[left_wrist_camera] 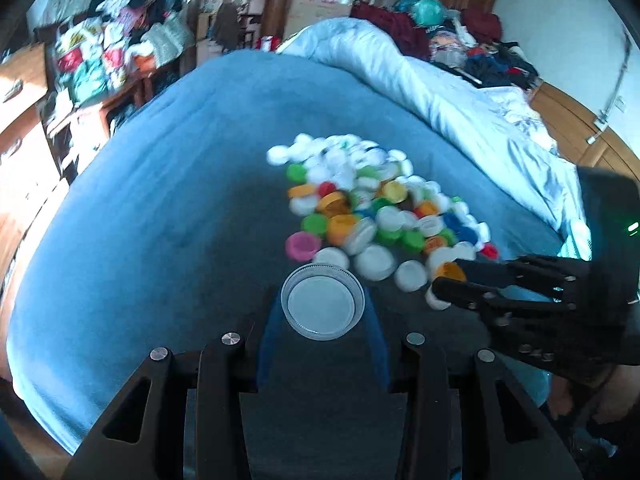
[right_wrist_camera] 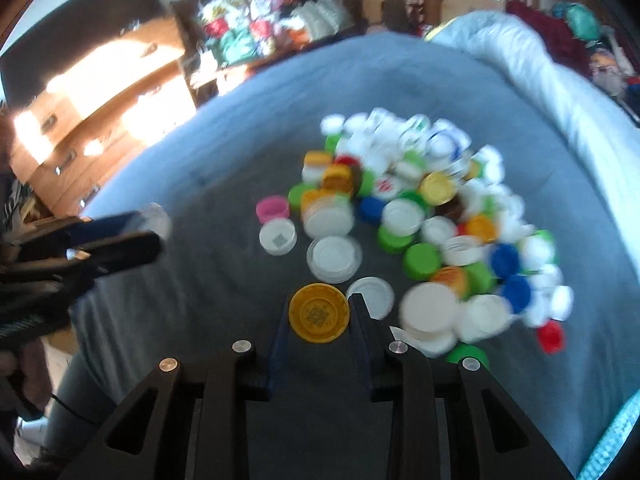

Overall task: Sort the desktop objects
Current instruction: 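Carry the clear and yellow caps over the blue basket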

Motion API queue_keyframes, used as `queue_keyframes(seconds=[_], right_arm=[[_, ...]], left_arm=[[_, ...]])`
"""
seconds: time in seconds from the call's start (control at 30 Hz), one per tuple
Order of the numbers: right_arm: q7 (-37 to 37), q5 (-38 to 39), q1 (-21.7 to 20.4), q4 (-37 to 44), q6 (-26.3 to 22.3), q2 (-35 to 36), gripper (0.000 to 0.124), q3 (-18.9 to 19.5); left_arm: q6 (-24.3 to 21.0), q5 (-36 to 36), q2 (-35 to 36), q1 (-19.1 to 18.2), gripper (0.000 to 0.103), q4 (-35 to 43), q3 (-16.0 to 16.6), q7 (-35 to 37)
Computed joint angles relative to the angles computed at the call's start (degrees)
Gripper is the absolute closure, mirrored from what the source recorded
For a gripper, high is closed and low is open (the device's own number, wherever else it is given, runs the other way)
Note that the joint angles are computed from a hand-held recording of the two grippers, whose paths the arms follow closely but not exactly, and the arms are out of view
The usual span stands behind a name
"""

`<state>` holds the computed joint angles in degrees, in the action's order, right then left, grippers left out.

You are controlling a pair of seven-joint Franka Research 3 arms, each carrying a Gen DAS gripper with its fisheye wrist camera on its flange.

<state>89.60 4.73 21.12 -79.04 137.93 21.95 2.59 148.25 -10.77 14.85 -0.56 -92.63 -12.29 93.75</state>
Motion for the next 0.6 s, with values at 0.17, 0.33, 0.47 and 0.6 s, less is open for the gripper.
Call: queue_keyframes(seconds=[0.17, 0.33, 0.47, 0.6], right_arm=[[4.8, -4.2, -0.2, -5.2, 3.0, -7.0, 0.092, -2.0], [9.5, -8.7, -2.2, -11.8, 6.0, -14.7, 0.092, -2.7], [12.5, -11.7, -4.8, -17.4, 7.6, -20.6, 0.092, -2.2], [15.3, -13.8, -8.1, -23.5, 9.4, -26.4, 0.092, -1.4]], left_arm=[[-0.5, 1.7, 1.0, -2.4, 0.068, 3.9, -1.1, -0.5], [-1.7, 4.8, 3.6, -5.6, 0.068, 9.7, -1.9, -1.5], [-2.3, 5.9, 5.6, -7.7, 0.068, 14.1, -3.3, -0.3], [-3.0, 3.4, 6.8, -8.0, 0.068, 16.7, -5.1, 1.9]])
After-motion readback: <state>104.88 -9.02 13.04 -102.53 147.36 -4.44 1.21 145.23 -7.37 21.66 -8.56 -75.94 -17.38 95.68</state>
